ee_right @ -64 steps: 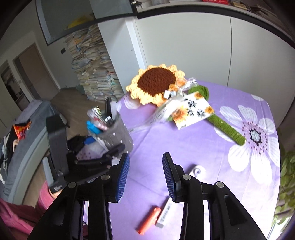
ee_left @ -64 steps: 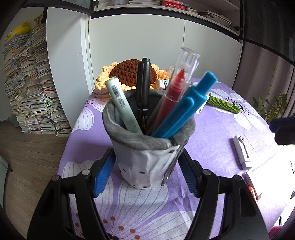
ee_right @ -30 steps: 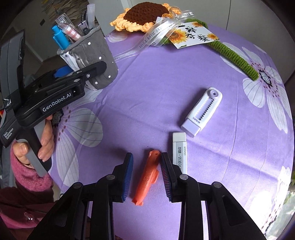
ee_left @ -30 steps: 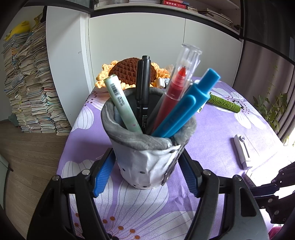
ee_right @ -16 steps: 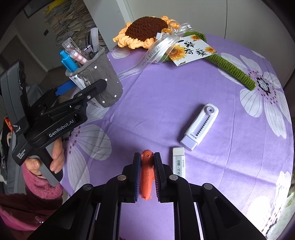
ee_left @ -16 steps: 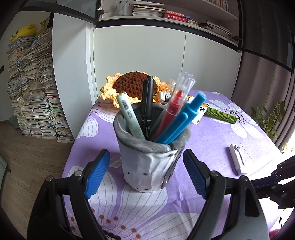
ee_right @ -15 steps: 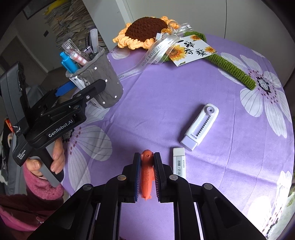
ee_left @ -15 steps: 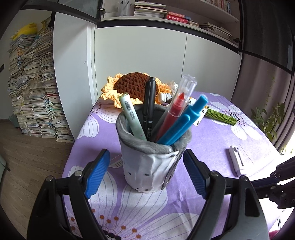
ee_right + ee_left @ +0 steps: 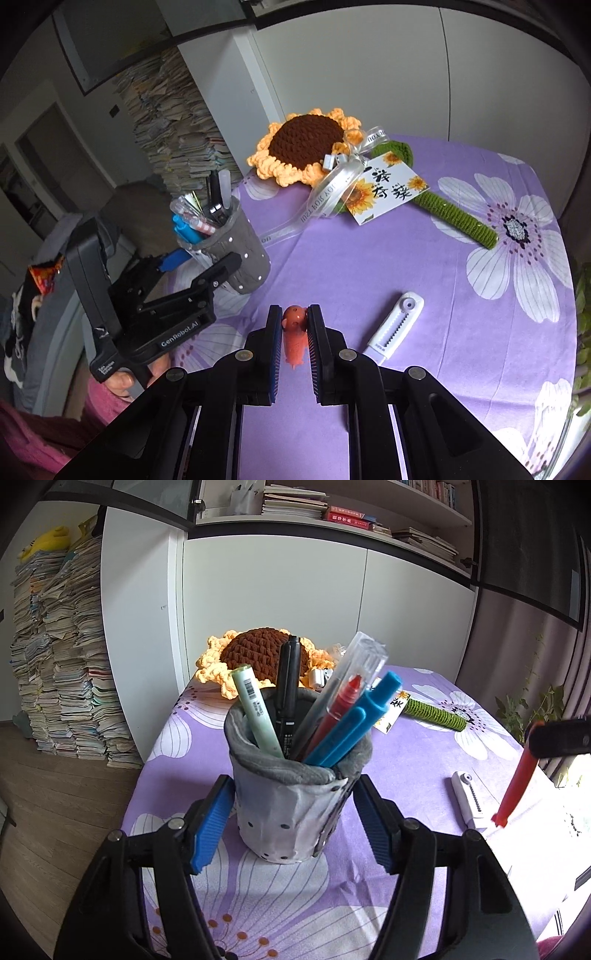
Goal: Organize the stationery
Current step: 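Lift the orange highlighter with the right gripper and drop it into the cup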
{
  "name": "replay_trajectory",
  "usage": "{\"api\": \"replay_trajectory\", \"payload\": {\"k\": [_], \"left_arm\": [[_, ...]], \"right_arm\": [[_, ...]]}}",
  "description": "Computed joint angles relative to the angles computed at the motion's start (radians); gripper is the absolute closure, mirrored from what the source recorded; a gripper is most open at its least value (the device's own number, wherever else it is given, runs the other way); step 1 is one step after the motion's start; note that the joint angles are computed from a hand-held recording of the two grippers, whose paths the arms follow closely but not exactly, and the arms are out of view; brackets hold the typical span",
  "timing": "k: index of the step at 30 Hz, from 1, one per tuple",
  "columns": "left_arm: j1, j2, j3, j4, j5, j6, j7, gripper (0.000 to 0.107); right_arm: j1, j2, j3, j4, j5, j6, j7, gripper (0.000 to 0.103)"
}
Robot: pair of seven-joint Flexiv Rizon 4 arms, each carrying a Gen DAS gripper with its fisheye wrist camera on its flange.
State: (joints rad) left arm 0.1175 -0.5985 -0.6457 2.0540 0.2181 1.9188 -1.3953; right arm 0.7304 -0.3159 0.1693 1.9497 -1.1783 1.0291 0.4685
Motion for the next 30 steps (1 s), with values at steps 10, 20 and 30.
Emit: {"api": "replay_trajectory", "payload": {"k": [10,20,30], "left_arm": [[0.02,-0.007,-0.021,0.0,0.007,-0.007,0.013,0.041],[0.029,-0.011,-0.033,0.002,0.009,-0.008,0.02,0.041],[0.043,-0.022,-0.054,-0.004,0.001,-0.019,0.032,0.041]], "right_arm": [[-0.026,0.0,-0.03,-0.159,-0.21,-0.009,-0.053,0.088],[-0.013,-0.188,-0.092,-0.341,-0.081,0.19,-0.222,0.088],[0.031,-0.243,-0.134,-0.349,0.148,0.243,-0.382,0.088]]}}
